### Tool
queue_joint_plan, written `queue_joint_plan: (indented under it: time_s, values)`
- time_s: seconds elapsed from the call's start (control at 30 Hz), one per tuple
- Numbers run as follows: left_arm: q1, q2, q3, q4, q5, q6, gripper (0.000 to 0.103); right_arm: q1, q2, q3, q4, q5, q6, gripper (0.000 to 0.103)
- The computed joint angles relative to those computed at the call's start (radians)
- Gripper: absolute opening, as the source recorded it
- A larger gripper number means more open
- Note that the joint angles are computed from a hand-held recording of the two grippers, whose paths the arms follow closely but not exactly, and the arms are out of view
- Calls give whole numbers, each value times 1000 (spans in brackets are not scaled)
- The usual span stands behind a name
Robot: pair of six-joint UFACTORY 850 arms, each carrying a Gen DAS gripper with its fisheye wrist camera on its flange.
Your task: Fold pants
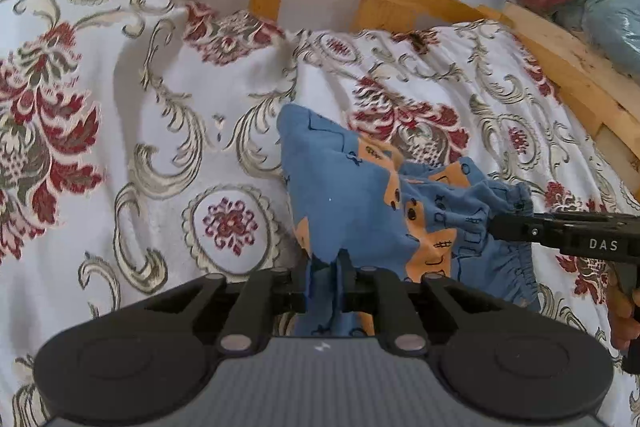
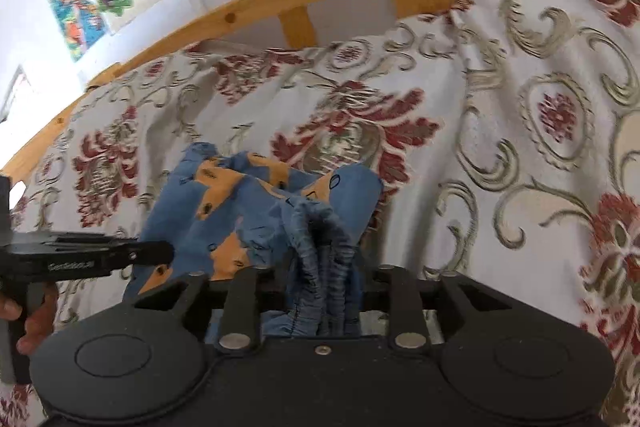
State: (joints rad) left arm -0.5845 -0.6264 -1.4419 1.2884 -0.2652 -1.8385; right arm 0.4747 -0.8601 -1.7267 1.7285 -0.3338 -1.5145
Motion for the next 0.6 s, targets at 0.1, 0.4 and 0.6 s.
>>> queue_joint_plan:
  time_s: [0.1,0.4,0.6]
  values:
    - [-4,5,1,-83,-28,47,32,4,29,49,110,6,-84,50]
    - [-64,90,73,2,-141,-48,73,42,159,242,633,22,-555,71]
    - [-132,150,136,69,-264,-186,97,77,284,413,1034,-32,-944,88]
